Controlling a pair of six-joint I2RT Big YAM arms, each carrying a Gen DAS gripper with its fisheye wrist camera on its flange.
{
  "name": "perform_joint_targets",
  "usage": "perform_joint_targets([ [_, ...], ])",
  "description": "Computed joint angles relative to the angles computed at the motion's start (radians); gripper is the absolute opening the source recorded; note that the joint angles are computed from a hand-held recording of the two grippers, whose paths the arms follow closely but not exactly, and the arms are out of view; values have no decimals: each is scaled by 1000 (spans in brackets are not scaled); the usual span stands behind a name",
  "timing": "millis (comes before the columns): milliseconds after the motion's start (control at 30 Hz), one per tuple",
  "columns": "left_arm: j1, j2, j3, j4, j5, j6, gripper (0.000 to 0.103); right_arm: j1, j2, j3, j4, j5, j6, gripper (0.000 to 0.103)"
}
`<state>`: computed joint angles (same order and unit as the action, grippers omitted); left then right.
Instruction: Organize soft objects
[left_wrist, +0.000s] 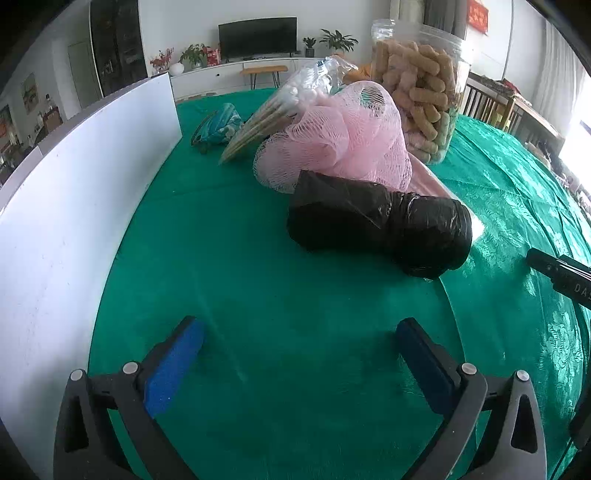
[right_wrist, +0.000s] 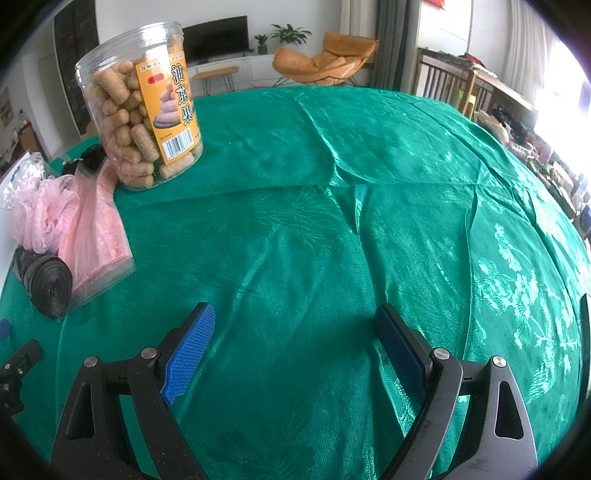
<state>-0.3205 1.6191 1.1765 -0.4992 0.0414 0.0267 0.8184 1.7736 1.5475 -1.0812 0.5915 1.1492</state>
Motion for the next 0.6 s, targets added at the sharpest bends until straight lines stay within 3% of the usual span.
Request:
perform_joint_targets([
  [600,4,-4,-2,-2,2,4,103,1,0,1,-1,0,1,90],
])
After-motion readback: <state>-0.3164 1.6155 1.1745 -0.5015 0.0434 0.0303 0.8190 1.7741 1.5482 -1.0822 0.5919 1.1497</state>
